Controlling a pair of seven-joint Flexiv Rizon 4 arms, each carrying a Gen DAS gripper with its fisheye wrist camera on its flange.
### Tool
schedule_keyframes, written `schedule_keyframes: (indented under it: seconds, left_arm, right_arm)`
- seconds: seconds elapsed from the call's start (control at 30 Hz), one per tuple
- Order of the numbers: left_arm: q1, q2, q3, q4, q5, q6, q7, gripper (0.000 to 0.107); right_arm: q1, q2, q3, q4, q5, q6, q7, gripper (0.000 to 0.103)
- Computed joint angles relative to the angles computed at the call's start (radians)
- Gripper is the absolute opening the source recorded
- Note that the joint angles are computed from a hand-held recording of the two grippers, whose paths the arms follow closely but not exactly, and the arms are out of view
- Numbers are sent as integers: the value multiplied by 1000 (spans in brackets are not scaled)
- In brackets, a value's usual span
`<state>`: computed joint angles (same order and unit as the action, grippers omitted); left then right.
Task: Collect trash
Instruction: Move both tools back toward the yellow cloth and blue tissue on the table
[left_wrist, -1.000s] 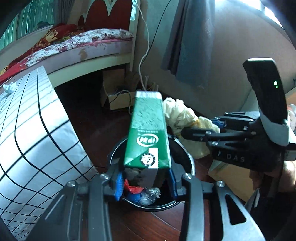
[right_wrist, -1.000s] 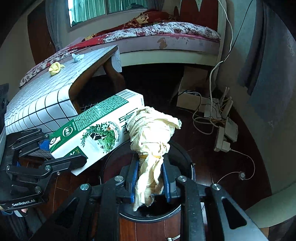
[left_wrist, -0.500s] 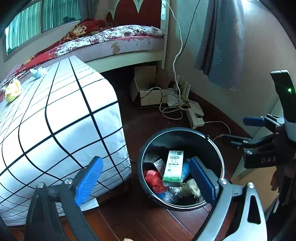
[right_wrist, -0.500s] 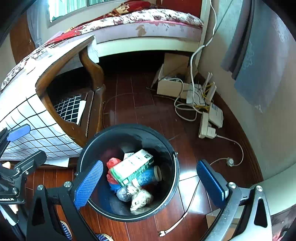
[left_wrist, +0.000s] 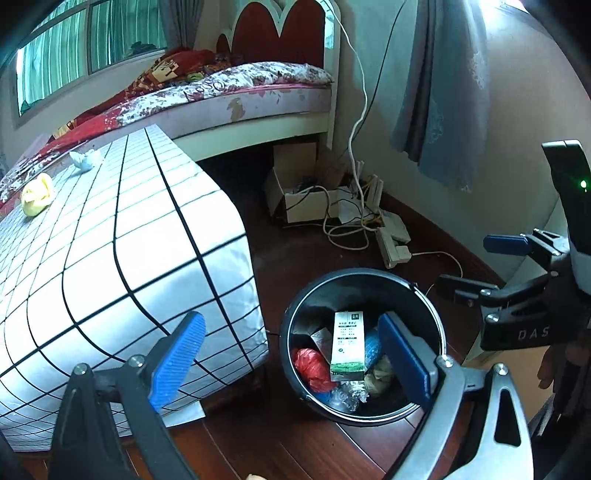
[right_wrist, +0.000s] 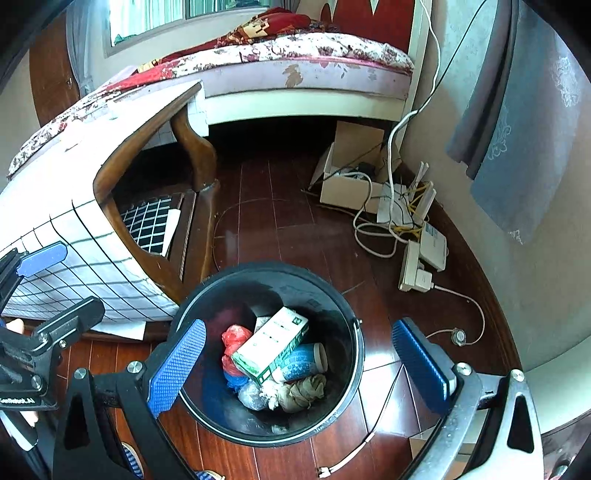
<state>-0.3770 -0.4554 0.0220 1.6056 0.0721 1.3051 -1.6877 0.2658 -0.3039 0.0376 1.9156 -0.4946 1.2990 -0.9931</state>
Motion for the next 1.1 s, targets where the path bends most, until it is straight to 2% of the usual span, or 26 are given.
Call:
schedule_keyframes:
  seconds: [0.23,0.47,0.6,0.83,0.97,1.03,1.1]
  left_arm:
    - [-4,34,28,-7,20,21,-37,96]
    - [-2,63,76,-15,78,22,-117,99]
    - [11,78,91,-8,108,32,-158,102]
    - [40,95,112,-8,152,34,-214,102]
    - [65,111,127,-2,170,33,-245,102]
    - [80,118,135,-2,181,22,-256,102]
    - [89,123,148,-8,200,3,-279,102]
  right_arm:
    - [34,4,-40,-9,-76,47,86,102]
    - [60,0,-60,-33,-144,86,157,102]
    - [73,-12,-55,-63,-162,86,167,102]
    - [126,-39,-92,-117,-244,117,248,102]
    - [140,-75,-79,-176,-226,138,248,102]
    - [133,-100,-38,-223,-175,118,203,102]
    - [149,-124,-32,-265,-151,113,179,102]
